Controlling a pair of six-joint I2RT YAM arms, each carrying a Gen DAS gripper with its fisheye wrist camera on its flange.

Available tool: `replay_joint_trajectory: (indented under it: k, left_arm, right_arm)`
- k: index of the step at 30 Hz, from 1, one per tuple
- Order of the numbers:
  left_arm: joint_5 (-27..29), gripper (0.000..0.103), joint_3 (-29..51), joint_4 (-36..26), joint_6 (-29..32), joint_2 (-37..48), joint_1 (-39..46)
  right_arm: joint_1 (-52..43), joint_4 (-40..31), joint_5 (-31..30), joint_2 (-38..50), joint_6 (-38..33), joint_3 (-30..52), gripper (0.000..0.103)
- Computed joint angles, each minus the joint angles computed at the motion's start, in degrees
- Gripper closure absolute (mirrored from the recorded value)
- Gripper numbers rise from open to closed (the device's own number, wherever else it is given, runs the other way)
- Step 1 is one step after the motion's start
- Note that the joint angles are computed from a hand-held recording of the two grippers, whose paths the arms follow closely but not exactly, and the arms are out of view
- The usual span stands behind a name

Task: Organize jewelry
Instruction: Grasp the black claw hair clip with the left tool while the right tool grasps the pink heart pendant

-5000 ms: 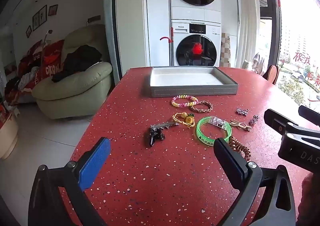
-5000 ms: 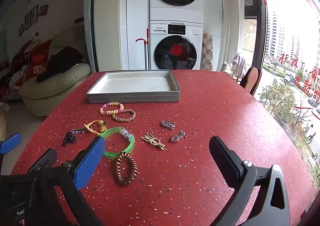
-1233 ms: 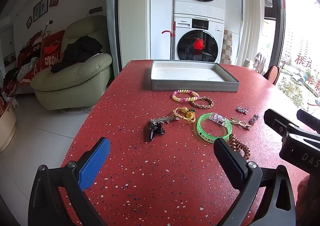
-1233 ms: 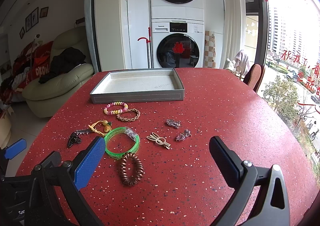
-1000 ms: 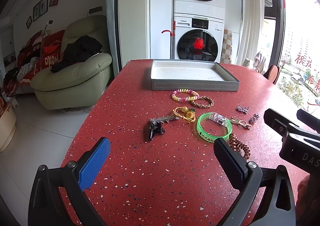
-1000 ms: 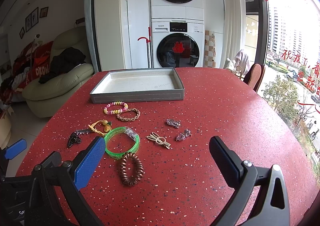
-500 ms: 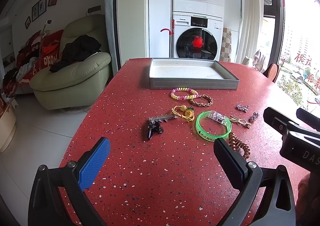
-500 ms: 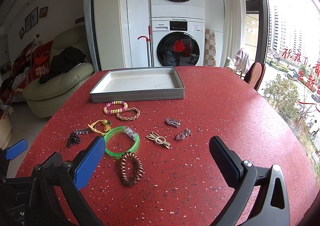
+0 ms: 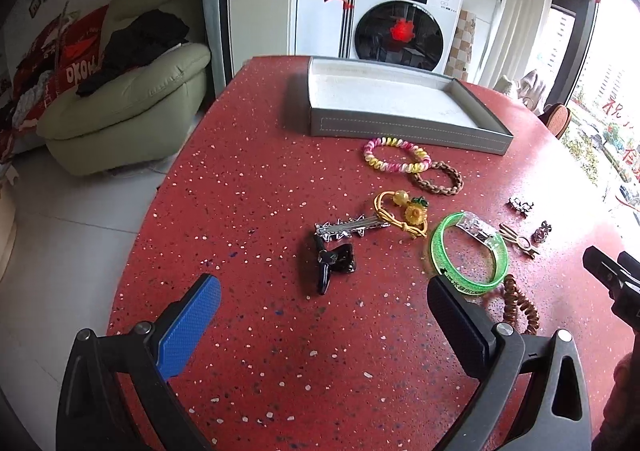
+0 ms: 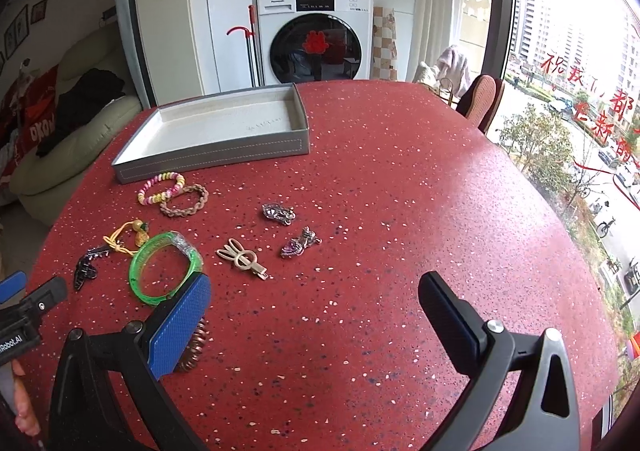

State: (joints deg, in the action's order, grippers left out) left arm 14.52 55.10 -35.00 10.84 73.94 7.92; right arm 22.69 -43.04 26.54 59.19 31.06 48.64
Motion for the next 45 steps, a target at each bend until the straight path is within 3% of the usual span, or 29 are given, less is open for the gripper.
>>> replay_joint_trajectory:
  k: [7, 11, 17, 22, 24, 27, 32, 37, 45]
  left_arm:
    - [-2.52, 0.000, 4.86, 0.25, -1.26, 8.15, -2.52]
    - [-3.11, 0.000, 6.83, -0.14, -2.11, 11.03, -3.72]
    - [-4.08, 0.007, 7.94, -0.10, -2.38, 13.54, -4.38]
    - [-4.92, 0.022, 6.77, 1.51, -2.39, 13.52, -5.09]
    - [-5.14, 0.038, 5.73, 2.58, -2.02, 12.58, -5.57]
    - [-4.31, 0.054, 4.31, 3.28, -1.03, 11.11, -4.84]
    - [-0.89, 0.061, 2.97, 3.58, 0.54, 9.53, -2.49]
    - [2.97, 0.061, 4.15, 0.92, 2.79, 8.08, -0.47]
    - [7.78, 0.061, 12.95, -4.94, 2.35, 9.77, -0.82]
  right_arm:
    - [-9.88, 0.40, -10.45, 8.21, -3.22, 4.94, 0.005]
    - [-13.41, 2.21, -15.66, 14.54, -4.00, 7.99, 0.021]
    - [-13.60, 3.24, -17.38, 21.19, -3.17, 10.63, 0.041]
    - [-11.19, 3.07, -14.47, 22.71, -2.38, 11.26, 0.052]
    - [-10.22, 2.41, -12.91, 23.38, -2.14, 11.96, 0.066]
    - [-9.53, 2.30, -12.00, 23.21, -1.91, 11.75, 0.083]
    - [-9.69, 2.45, -12.92, 21.89, -1.38, 11.14, 0.085]
    - [-11.38, 4.50, -16.98, 18.79, -2.12, 9.22, 0.085]
    - [-14.19, 4.22, -22.42, 16.27, -3.89, 11.50, 0.085]
